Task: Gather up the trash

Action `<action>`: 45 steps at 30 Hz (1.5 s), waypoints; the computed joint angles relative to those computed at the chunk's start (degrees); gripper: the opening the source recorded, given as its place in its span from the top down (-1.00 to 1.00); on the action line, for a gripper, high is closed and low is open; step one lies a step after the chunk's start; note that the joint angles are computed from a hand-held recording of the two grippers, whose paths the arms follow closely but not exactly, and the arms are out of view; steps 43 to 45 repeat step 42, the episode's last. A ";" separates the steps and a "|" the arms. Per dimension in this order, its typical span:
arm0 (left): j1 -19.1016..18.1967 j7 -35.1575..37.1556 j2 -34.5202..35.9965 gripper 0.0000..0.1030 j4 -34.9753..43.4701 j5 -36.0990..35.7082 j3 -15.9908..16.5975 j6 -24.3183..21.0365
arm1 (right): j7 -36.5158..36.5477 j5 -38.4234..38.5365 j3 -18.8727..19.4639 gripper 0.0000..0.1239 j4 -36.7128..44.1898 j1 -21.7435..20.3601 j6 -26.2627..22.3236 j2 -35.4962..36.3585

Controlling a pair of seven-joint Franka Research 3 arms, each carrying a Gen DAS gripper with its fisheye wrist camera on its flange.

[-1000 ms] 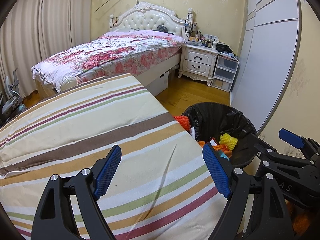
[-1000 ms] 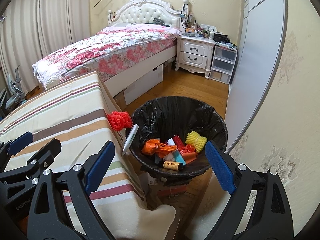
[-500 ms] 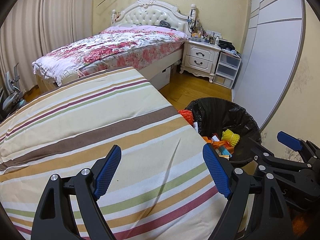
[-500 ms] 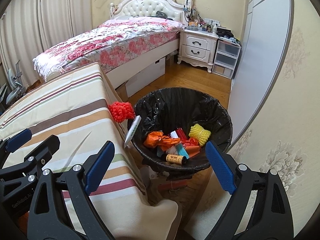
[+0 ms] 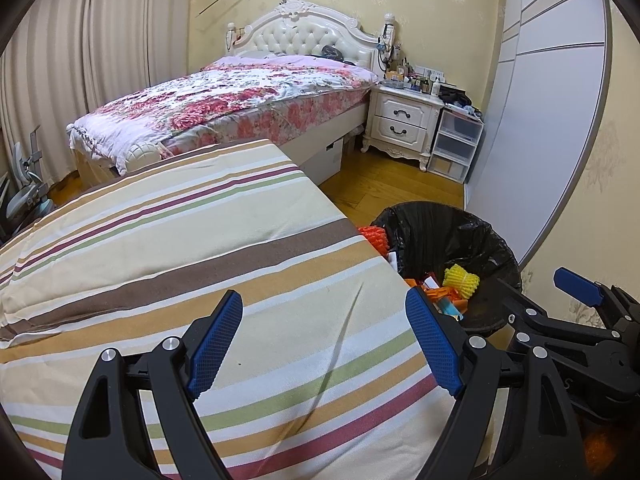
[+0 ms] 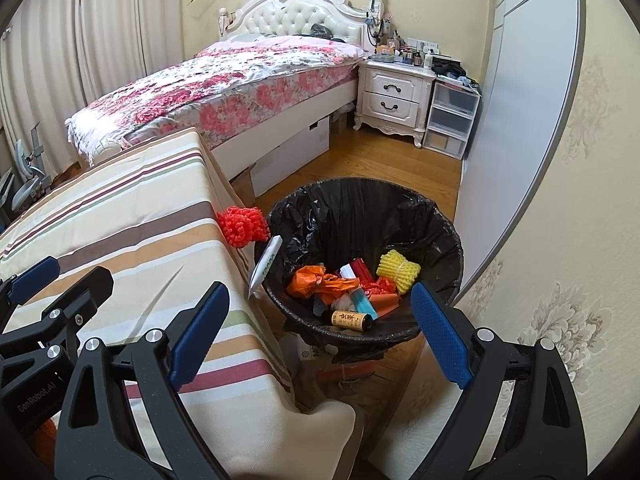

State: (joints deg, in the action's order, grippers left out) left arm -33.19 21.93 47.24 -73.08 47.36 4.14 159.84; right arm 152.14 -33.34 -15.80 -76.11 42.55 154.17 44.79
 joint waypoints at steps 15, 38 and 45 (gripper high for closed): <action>-0.76 -5.08 -2.05 -0.57 -2.84 3.59 1.99 1.62 | -1.05 0.10 0.24 -0.45 1.53 -0.01 -0.70 0.49; -0.25 -17.03 -4.88 -0.65 -5.32 17.08 2.82 -3.35 | -1.53 0.45 0.81 -0.45 2.79 -0.24 -0.49 1.22; 2.04 -17.10 -6.16 -0.65 -7.91 16.37 1.98 -5.93 | -7.47 4.21 3.89 -0.45 10.56 -1.86 -2.49 5.73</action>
